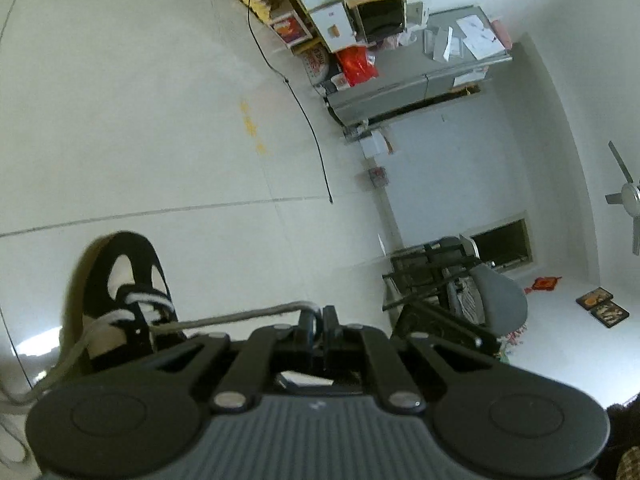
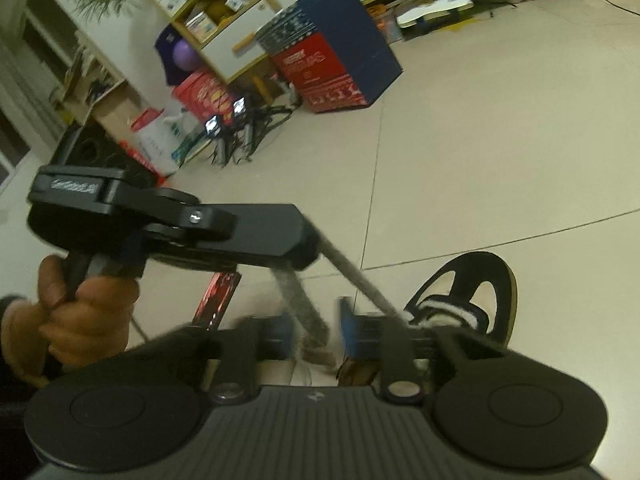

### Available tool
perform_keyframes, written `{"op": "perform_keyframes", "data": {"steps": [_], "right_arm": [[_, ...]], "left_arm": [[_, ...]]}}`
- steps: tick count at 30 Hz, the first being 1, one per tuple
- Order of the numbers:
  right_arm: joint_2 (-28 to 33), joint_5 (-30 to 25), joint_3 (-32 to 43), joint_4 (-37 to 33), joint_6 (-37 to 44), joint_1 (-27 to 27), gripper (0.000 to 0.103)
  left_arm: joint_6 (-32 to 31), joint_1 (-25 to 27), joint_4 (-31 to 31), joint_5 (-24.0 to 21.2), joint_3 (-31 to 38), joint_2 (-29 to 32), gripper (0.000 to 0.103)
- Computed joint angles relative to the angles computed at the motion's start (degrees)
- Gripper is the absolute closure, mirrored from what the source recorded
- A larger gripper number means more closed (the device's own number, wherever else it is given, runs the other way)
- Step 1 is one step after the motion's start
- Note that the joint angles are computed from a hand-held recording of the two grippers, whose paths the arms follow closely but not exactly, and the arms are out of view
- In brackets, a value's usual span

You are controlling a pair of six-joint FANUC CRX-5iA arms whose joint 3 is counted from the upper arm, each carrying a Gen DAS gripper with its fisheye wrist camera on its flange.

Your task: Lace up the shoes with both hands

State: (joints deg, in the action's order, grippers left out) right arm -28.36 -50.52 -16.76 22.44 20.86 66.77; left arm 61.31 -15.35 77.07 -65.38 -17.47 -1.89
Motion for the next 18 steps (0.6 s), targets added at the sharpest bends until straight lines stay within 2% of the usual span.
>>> {"op": "perform_keyframes", "data": {"steps": [4,7,10,13,18], "right_arm": [[-0.9,-4.2,-2.4,10.9,-8.4,3.4,0.1],[0.0,-12.1,-2.6,20.4,-11.2,6.7,0.1],[3.0,-20.8,-1.8,27.9,-7.8,9.4,0.1],[5.4,-26.9,-2.3,33.9,-3.4,11.0,0.1],[6.2,-32.0,-5.1,39.2,2.3,11.5,0.099]], "left_arm": [[3.0,0.0,-3.6,9.1,-1.7,-4.2,0.101],[6.4,-0.1,-7.2,14.2,-2.4,-6.4,0.101],[8.4,-1.2,-8.5,17.2,-2.7,-7.6,0.101],[9.2,-2.0,-8.7,17.8,-2.3,-7.5,0.101],[11.8,-2.2,-8.8,19.9,-3.0,-8.2,0.101]]}}
